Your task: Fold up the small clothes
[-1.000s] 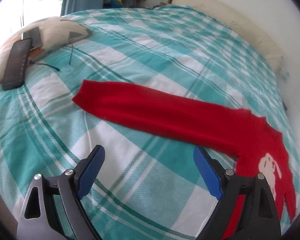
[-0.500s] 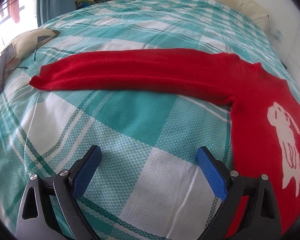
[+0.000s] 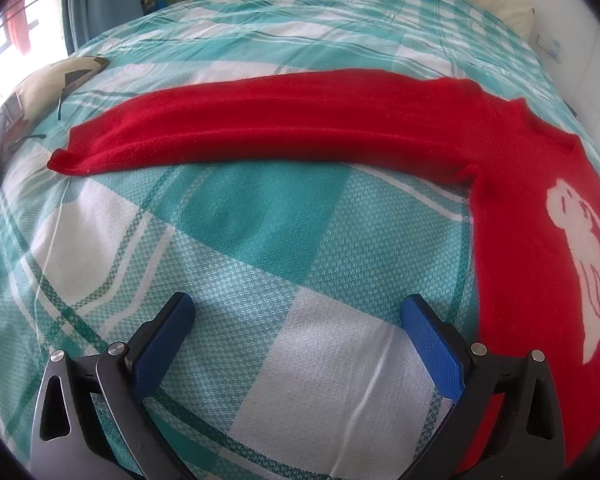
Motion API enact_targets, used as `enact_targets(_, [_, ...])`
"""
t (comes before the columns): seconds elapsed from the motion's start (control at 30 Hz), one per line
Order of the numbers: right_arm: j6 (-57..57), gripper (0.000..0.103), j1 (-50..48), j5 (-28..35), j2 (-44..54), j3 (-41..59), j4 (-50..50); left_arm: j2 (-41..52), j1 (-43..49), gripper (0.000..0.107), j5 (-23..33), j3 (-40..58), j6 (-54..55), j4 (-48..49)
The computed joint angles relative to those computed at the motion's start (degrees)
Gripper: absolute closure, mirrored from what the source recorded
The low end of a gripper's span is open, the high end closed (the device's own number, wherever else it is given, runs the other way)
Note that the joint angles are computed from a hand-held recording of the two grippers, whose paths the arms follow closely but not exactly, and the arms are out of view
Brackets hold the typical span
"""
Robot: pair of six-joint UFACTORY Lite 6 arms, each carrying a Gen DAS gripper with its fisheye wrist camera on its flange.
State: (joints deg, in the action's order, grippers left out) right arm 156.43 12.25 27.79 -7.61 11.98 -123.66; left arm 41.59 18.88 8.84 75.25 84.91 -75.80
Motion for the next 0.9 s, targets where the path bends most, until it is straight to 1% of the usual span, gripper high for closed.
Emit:
enact_targets(0.2, [0.0,0.006,-0.3,-0.1,0.3,0.2,-0.4,0.0,0.1,0.004,0.3,0.0,-0.1,-0.1])
enact_targets(0.3, [0.0,0.006,-0.4,-0.2,0.3,0.2,-0.5,-0.1,0.6,0.004,1.5,0.2,-1.6,0.6])
enact_targets(0.4, [0.5,0.005,-0.1,0.0,0.6,0.2,-0.7,0.2,1.1,0.004,2.8,0.8,-4.2,3.4])
enact_targets(0.47, [0.5,0.005,-0.2,0.0,0.6,0.2,-0.8,0.0,0.8,0.004,2.1,0.3,-2.4,2.5])
enact_targets(0.57, [0.5,0.005,0.2,0.3,0.9,0.3,-0.4,-0.4,0.1,0.004,0.7,-0.3,-2.6,3.7])
enact_targets(0.67, [-0.2,0.004,1.2,0.9,1.3,0.4,1.0,-0.4,0.3,0.004,1.1,-0.4,-0.9,2.6])
enact_targets(0.9, [-0.7,0.004,1.6,0.9,1.3,0.4,1.8,-0.5,0.2,0.004,0.6,-0.5,-1.5,3.5])
